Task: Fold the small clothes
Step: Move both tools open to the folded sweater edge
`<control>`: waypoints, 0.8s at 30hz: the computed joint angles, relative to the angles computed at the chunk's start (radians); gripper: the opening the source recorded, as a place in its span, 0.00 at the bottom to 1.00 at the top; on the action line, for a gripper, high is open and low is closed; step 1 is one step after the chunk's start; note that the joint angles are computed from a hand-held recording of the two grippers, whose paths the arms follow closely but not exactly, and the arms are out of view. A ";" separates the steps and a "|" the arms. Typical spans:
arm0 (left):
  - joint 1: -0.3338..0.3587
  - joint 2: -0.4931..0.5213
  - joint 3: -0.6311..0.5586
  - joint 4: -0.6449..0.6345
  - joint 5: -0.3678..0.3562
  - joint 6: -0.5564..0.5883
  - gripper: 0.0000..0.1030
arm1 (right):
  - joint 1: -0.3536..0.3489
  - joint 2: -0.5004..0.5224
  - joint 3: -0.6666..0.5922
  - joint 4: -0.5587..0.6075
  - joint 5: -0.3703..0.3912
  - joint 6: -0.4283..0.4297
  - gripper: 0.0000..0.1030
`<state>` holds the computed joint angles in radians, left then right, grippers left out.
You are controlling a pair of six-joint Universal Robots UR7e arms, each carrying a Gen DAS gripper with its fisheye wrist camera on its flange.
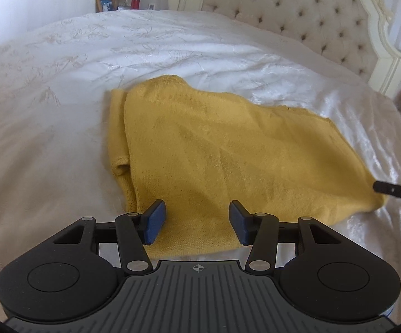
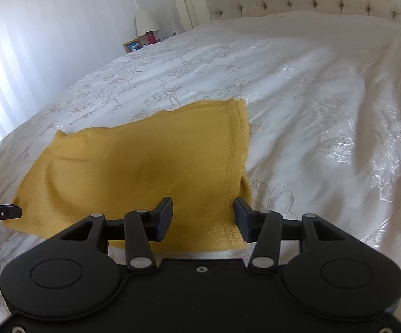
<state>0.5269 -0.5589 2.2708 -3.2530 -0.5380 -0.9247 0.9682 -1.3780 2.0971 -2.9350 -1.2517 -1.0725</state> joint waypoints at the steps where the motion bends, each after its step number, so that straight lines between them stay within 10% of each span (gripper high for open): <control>1: 0.006 -0.003 0.000 -0.003 -0.005 -0.006 0.47 | 0.000 -0.002 0.001 0.008 0.001 -0.005 0.55; 7: -0.025 -0.050 0.009 0.243 0.097 -0.231 0.48 | 0.002 -0.002 -0.004 0.017 -0.010 0.006 0.55; 17: 0.000 0.000 0.000 0.028 0.038 -0.029 0.48 | -0.003 -0.001 0.001 0.018 -0.017 0.003 0.56; 24: 0.015 -0.024 0.025 0.054 0.007 -0.131 0.48 | -0.005 0.001 -0.004 0.025 -0.014 0.018 0.56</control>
